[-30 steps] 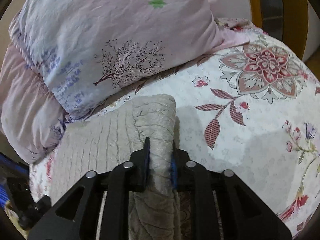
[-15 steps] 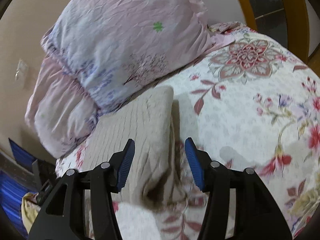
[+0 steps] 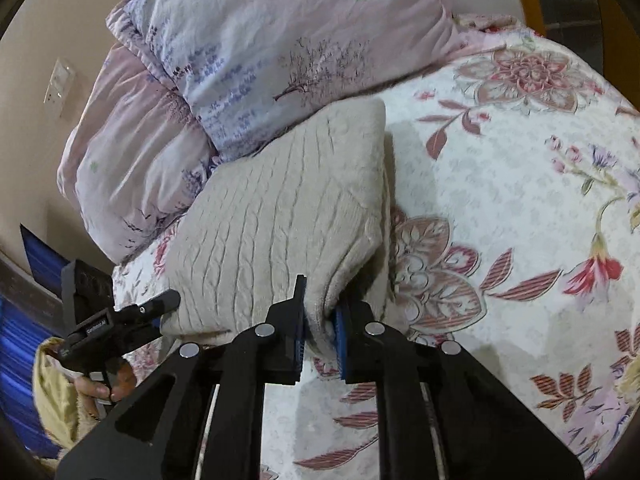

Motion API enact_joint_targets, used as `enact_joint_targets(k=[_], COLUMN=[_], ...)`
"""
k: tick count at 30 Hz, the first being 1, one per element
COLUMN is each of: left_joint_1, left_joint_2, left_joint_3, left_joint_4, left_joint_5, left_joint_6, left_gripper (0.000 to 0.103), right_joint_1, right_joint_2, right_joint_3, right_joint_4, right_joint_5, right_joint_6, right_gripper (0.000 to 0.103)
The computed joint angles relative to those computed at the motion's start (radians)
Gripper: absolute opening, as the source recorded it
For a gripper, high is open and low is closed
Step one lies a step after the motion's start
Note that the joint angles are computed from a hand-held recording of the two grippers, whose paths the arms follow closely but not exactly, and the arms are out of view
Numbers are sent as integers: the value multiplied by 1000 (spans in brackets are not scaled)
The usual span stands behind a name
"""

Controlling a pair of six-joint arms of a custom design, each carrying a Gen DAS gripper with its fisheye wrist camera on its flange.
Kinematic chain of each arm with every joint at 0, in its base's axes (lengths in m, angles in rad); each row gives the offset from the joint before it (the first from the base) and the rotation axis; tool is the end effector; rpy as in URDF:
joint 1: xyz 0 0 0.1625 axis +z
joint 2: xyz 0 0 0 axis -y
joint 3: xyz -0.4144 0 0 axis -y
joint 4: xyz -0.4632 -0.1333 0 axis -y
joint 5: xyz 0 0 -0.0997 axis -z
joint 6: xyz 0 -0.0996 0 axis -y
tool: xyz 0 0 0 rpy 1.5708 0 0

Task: Fold small clothes

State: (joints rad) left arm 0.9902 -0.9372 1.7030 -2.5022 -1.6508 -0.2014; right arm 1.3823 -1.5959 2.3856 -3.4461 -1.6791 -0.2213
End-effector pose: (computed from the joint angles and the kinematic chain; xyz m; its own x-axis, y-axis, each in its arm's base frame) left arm -0.2758 -0.6490 0.0939 -0.9178 0.3815 0.1102 0.3648 0.9196 -0.1458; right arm 0.0361 -0.4648 0.2898 -0.9544 0.1728 0.2433 -0.1252 0.5084 -0.8519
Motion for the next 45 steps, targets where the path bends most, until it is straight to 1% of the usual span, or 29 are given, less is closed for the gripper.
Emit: enact_joint_targets(k=[2,4,6,7,8,10,13,14,16,17,18,19,21,22,23,24,27,29,30,32,33,34,35,36,38,40,42,44,45], left_joint_1=[-3,0,2,2,3,3,3,0,-6,-9,-11,-13,-21,-28,-30,-34,-44,-47,-49,-53,-58,-61,-64,-68,-73,-77,-81,-83,-83], left_joint_2=[-7,-17,-30,-36,-40,-44,-39,-38,-39,-40,-38,-37,-33,-24,-15,-3,50,67,78,89,95,99,102,105,108,110,121,125,125], left_joint_3=[7,18,33,41,47,55,52,50,41,37,32,25,17,2,-12,-29,-93,-109,-118,-123,-124,-126,-128,-129,-127,-124,-129,-132,-131], left_joint_4=[-11,-22,-31,-30,-30,-24,-13,-10,5,9,8,-1,-25,-31,-25,-19,9,18,16,8,3,1,0,-2,-5,-12,-16,-13,-13], left_joint_5=[4,-7,-17,-18,-17,-9,-3,3,10,15,19,21,49,72,81,96,164,201,213,234,249,258,266,278,290,299,302,303,301], left_joint_6=[11,12,21,25,27,31,39,44,52,53,51,54,50,52,59,63,54,53,52,58,66,73,77,84,92,104,110,113,115], left_gripper=[20,17,16,15,15,15,16,16,21,24,36,52,69,74,76,77,78,78,79,81,81,82,82,82,83,85,86,86,87], right_joint_1=[17,24,25,20,9,-10,-51,-56,-56,-64,-76,-88,-112,-124,-139,-147,-156,-159,-157,-147,-140,-134,-117,-100,-78,-59,-39,-30,-34], right_joint_2=[-12,-28,-27,-21,-4,16,22,8,-9,-31,-55,-72,-95,-102,-104,-99,-55,-23,-4,26,40,49,62,68,74,83,110,149,160], right_joint_3=[23,35,32,28,17,9,14,13,14,16,20,23,22,14,-6,-25,-105,-148,-167,-191,-201,-204,-202,-197,-181,-178,-196,-228,-236], right_joint_4=[-85,-117,-107,-96,-68,-46,-45,-19,14,43,64,67,64,74,101,122,198,238,251,256,257,246,199,150,46,-16,-23,12,29], right_joint_5=[1,-7,-57,-76,-114,-141,-93,-77,-66,-38,-1,39,111,150,200,221,227,225,222,206,202,191,161,129,93,41,-59,-157,-178], right_joint_6=[-32,-47,-58,-54,-42,-33,-10,1,9,22,43,62,95,115,145,167,225,251,258,249,235,220,190,152,109,85,66,75,87], right_gripper=[10,9,9,9,9,9,9,10,13,16,29,42,56,58,58,58,58,58,57,45,25,17,11,9,9,8,8,8,8])
